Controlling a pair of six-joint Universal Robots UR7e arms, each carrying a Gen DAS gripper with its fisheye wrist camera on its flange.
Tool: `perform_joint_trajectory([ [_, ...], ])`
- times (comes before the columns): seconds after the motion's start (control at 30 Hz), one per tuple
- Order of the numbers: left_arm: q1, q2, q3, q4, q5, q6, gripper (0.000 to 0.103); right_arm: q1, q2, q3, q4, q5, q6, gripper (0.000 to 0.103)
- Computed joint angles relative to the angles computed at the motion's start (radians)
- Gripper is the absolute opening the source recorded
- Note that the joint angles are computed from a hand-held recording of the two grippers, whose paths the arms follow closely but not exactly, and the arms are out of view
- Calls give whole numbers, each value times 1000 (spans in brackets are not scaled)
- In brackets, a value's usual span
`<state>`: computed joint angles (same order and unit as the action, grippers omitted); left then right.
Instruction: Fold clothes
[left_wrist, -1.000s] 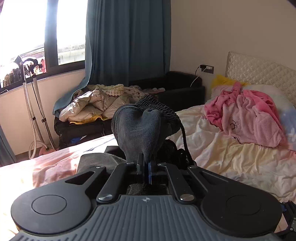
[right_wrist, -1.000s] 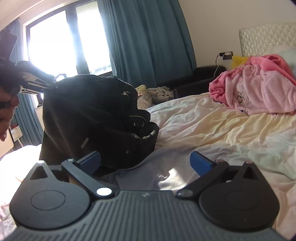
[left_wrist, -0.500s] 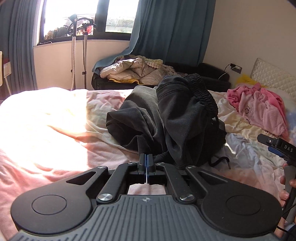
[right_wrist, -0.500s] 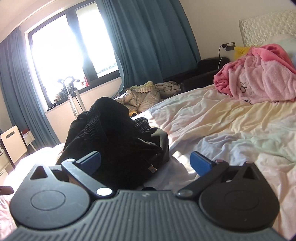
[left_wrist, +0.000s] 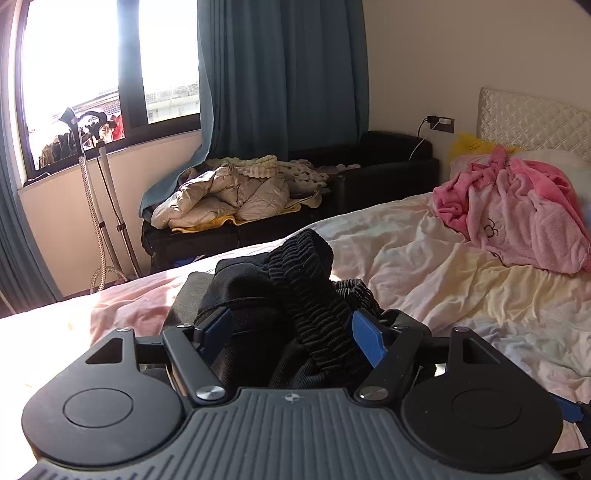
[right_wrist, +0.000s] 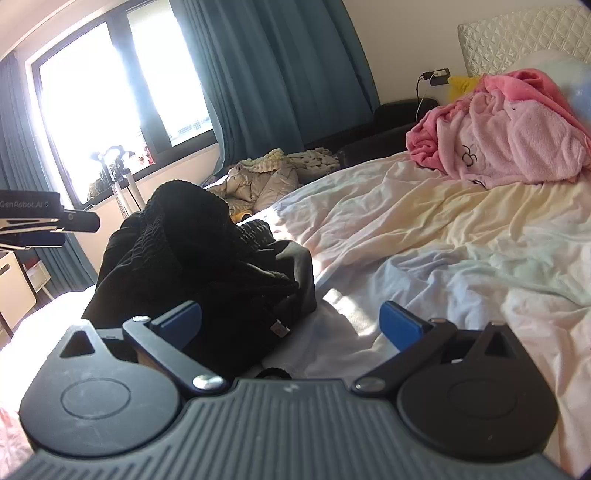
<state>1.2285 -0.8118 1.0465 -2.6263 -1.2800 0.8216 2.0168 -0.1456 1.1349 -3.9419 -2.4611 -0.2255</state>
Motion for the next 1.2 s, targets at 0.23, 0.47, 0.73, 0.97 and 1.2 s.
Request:
perform_joint_trajectory([
  [0.23,-49,278,-235,-149,213,106,75,-44,7,-4,37,51,40,103],
  [0.47,-25,300,-307,-138,262,67,10,-82,1,16,75,88,114,103],
  [0.73,18,-127,162,-215,19,15,9,-57,-5,31,17,109,81,103],
  [0.97,109,-412,467,-195,-33,-85,10,3,-23,52,-78,112,34,103],
  [1.2,210,-449,507,-141,-41,-233,11,46,32,-38,93,-58,-181,103],
])
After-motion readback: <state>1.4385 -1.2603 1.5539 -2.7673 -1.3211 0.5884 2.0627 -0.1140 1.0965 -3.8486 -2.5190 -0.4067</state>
